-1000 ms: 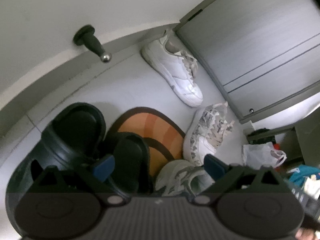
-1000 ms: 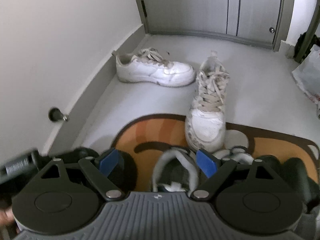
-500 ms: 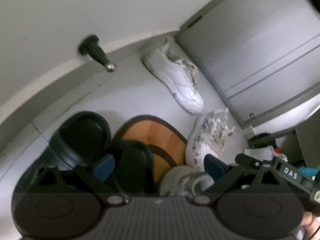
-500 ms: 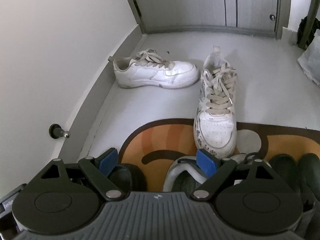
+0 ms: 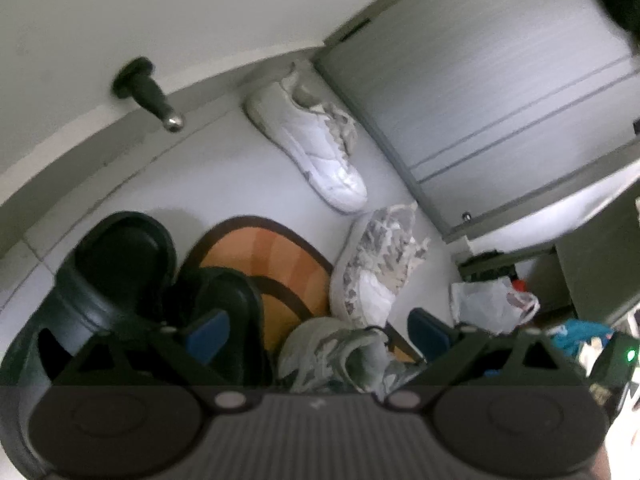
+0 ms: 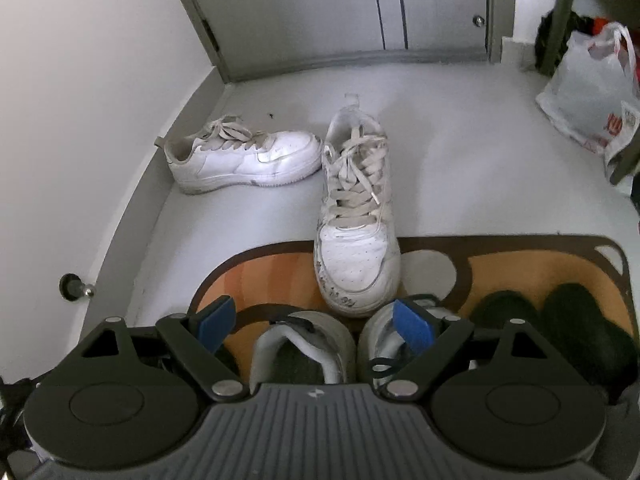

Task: Organize scattered shoes
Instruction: 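Move the left tool toward the plain white sneaker lying by the wall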

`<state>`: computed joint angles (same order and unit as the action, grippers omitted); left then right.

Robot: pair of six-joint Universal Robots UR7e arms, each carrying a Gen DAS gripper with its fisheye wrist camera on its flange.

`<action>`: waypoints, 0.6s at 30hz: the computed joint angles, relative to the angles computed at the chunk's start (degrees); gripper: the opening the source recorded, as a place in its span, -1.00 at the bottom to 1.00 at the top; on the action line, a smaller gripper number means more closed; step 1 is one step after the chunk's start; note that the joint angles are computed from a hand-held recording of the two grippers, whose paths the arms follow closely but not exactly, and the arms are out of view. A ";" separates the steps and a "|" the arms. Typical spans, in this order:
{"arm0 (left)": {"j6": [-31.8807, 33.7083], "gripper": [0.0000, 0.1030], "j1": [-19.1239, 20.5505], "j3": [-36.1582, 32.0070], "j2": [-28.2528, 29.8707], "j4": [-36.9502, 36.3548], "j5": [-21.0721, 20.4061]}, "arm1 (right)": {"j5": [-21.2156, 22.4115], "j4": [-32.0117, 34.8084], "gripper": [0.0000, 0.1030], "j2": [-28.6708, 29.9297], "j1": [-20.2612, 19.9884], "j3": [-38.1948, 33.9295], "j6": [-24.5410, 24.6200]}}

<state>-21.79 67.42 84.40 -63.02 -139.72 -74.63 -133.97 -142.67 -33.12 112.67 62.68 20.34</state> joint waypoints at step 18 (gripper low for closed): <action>2.07 0.89 -1.65 0.43 -0.64 -2.50 4.41 | 3.66 1.18 0.74 -1.11 1.32 0.08 -7.33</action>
